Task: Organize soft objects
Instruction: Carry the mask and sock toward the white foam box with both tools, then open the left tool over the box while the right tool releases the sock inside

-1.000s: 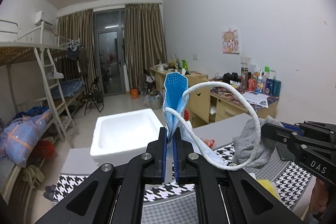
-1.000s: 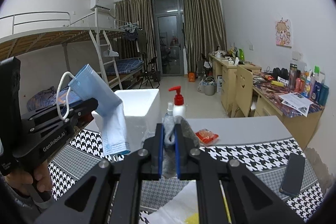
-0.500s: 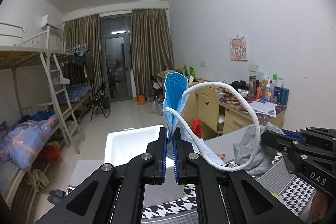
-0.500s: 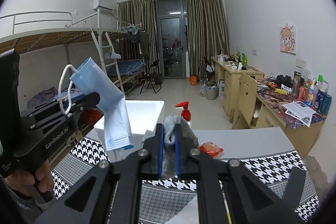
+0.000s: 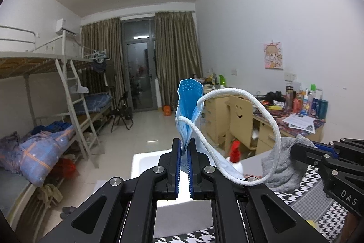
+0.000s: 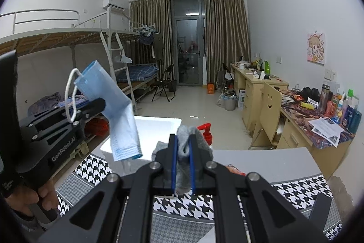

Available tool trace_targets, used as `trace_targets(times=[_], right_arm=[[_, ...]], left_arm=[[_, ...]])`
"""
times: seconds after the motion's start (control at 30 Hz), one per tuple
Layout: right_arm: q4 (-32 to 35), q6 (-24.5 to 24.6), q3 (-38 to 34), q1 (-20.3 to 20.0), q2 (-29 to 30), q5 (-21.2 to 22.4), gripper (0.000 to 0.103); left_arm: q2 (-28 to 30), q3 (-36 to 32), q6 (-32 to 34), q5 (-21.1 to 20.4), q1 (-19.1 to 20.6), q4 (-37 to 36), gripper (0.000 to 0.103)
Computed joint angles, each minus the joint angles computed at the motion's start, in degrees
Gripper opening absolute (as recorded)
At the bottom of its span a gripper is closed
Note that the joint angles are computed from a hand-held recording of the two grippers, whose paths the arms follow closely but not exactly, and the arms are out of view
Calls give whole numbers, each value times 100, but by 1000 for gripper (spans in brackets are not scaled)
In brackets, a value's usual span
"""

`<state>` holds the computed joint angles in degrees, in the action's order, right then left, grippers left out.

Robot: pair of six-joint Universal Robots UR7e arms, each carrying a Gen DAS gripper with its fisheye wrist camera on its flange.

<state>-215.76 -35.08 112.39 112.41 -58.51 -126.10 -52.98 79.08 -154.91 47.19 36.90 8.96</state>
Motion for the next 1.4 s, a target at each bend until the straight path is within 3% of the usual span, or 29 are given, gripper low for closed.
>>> trace_targets(times=[0.13,0.67,1.4], right_arm=[[-30,-163,-184,21,149,-59,12],[704,-25,-819,28,458,-76,12],[1366,246,-1354,-51,696,-198,12]], left_arm=[[83,-201,59,-118,61,27,6],[539,-888,133,-406,307,140,6],[1610,-2492,-498,-326,852,1759,9]])
